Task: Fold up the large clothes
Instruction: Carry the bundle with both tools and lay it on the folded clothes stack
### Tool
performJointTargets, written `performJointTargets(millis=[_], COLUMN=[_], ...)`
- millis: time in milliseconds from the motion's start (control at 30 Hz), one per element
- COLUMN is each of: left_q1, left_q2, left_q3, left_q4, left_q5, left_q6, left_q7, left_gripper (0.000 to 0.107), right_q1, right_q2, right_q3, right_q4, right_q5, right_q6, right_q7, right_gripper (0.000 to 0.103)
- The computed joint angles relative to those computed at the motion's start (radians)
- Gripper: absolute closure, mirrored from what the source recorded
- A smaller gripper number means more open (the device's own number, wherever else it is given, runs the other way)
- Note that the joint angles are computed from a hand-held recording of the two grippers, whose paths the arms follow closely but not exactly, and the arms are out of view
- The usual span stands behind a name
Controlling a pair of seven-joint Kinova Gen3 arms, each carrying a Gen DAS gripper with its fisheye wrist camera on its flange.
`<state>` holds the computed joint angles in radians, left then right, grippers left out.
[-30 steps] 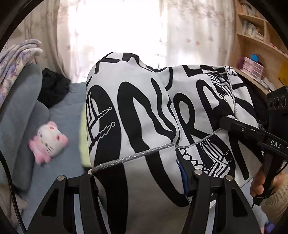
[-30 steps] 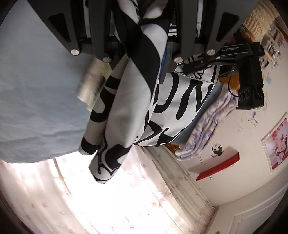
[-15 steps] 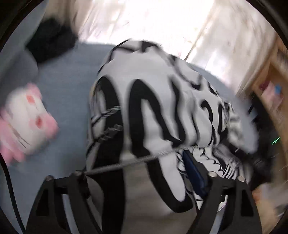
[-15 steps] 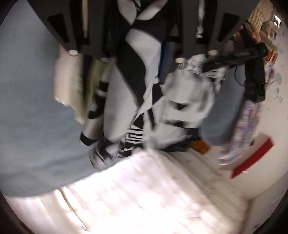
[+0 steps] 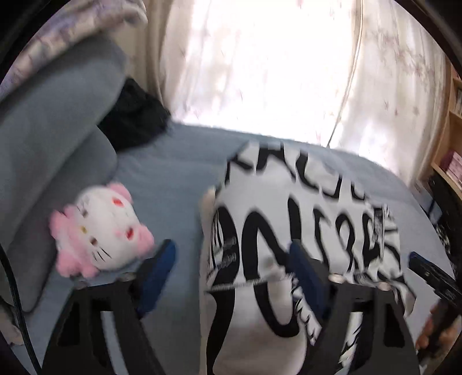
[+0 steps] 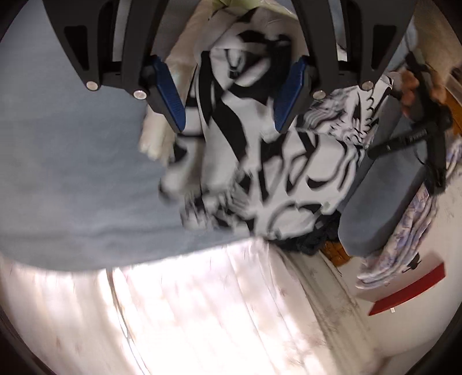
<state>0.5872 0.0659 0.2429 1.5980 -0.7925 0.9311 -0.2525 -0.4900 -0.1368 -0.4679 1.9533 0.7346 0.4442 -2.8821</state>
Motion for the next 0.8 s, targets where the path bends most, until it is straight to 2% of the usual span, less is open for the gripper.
performJointTargets(millis=[33,67,133,200,267,367,433,500,633,733,800], left_q1=[0.046,0.093,0.140,0.120,0.124,0.158,0.149,0.132,0.150,0.180,0.189], left_q2=[0.018,0.048,0.108,0.175,0.237,0.286,0.286,0.288,0.350,0.375,0.364], left_q3=[-0.029,-0.059,-0.088,-0.054,-0.057,-0.115,-0.140,-0.156,-0.189,-0.216,-0.224], left_q4=[-0.023,-0.058,-0.132,-0.197,-0.251,-0.281,-0.273,-0.262,-0.310,-0.326,-0.319], left_q5=[-0.021,-0.038,-0.039,-0.057,-0.072,-0.094,-0.067,-0.031,-0.012,-0.021,-0.017], left_q6=[0.041,0.081,0.163,0.234,0.282,0.285,0.242,0.193,0.223,0.255,0.260], left_q7=[0.014,0.017,0.007,0.002,0.010,0.048,0.047,0.050,0.020,0.018,0.033], left_gripper=[0.050,0.052,0.059,0.059,0.059,0.059,0.059,0.057,0.057,0.054,0.049], right_q1=[0.026,0.047,0.036,-0.025,-0.118,-0.253,-0.287,-0.247,-0.133,-0.131,-0.159], right_q2=[0.004,0.011,0.059,0.126,0.188,0.313,0.363,0.374,0.397,0.409,0.411], right_q3=[-0.046,-0.093,-0.132,-0.097,-0.027,0.076,0.104,0.065,-0.058,-0.064,-0.034], right_q4=[-0.023,-0.050,-0.110,-0.167,-0.224,-0.324,-0.366,-0.348,-0.338,-0.359,-0.377], right_q5=[0.041,0.081,0.163,0.202,0.204,0.202,0.186,0.206,0.234,0.210,0.181], right_q6=[0.040,0.081,0.154,0.170,0.207,0.329,0.397,0.406,0.417,0.436,0.452], right_q7=[-0.033,-0.060,-0.129,-0.196,-0.202,-0.108,-0.084,-0.119,-0.140,-0.105,-0.069], right_gripper=[0.039,0.039,0.039,0.039,0.039,0.039,0.039,0.039,0.038,0.037,0.035])
